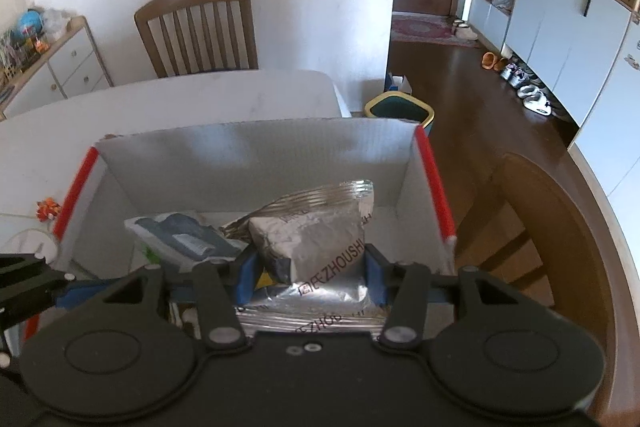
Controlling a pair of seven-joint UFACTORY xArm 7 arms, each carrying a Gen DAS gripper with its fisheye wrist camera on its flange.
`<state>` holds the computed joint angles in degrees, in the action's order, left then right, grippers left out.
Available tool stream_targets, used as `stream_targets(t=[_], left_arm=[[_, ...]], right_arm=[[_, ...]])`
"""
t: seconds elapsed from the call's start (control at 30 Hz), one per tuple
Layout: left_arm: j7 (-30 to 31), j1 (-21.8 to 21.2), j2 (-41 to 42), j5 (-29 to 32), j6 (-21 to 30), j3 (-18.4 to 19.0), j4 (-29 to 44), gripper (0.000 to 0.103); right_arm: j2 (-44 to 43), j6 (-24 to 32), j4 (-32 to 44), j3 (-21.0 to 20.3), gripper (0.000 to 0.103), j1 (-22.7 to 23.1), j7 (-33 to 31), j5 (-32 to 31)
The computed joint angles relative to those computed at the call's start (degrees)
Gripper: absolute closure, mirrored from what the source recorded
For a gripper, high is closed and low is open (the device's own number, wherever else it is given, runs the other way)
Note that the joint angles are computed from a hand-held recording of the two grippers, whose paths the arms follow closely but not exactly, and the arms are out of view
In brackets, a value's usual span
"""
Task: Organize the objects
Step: 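Open the right tool to drop the foil bag while the left drops the plush into the box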
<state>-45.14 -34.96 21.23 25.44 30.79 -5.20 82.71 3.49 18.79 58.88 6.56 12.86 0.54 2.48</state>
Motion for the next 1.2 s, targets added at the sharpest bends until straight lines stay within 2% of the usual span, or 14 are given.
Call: stream_targets(t=[0.2,0.57,0.77,0.8,0.87,0.93,1.2], left_arm=[[1.7,0.0,2.8,-1.5,1.2,-0.1,3.0,0.052],[3.6,-0.3,5.2,-4.8,2.9,0.2,5.5,0.052],[3.8,-0.2,5.4,-5.6,2.8,0.2,5.7,0.051],[3.8,-0.2,5.3,-5.7,2.8,0.2,5.6,0.051],[3.1,-0.4,4.8,-5.6,2.4,0.4,4.9,0.041],[2.0,-0.9,4.3,-4.6,2.2,0.9,4.4,0.035],[-0.6,-0.9,1.5,-2.5,0.8,0.9,1.7,0.031]], right_arm=[[4.1,1.0,3.0,-0.2,0.051,0.4,0.6,-2.3],[6.3,2.9,6.0,0.1,0.050,0.2,-1.7,-1.0],[5.3,2.0,5.2,0.1,0.040,0.2,-1.8,-0.8],[5.1,2.0,5.1,0.3,0.040,0.0,-2.3,-0.1],[4.5,2.2,4.9,0.4,0.040,-0.2,-2.9,0.7],[3.9,2.3,4.6,0.4,0.040,-0.2,-3.2,0.9],[0.7,2.0,2.2,0.5,0.032,-0.4,-5.1,3.5]])
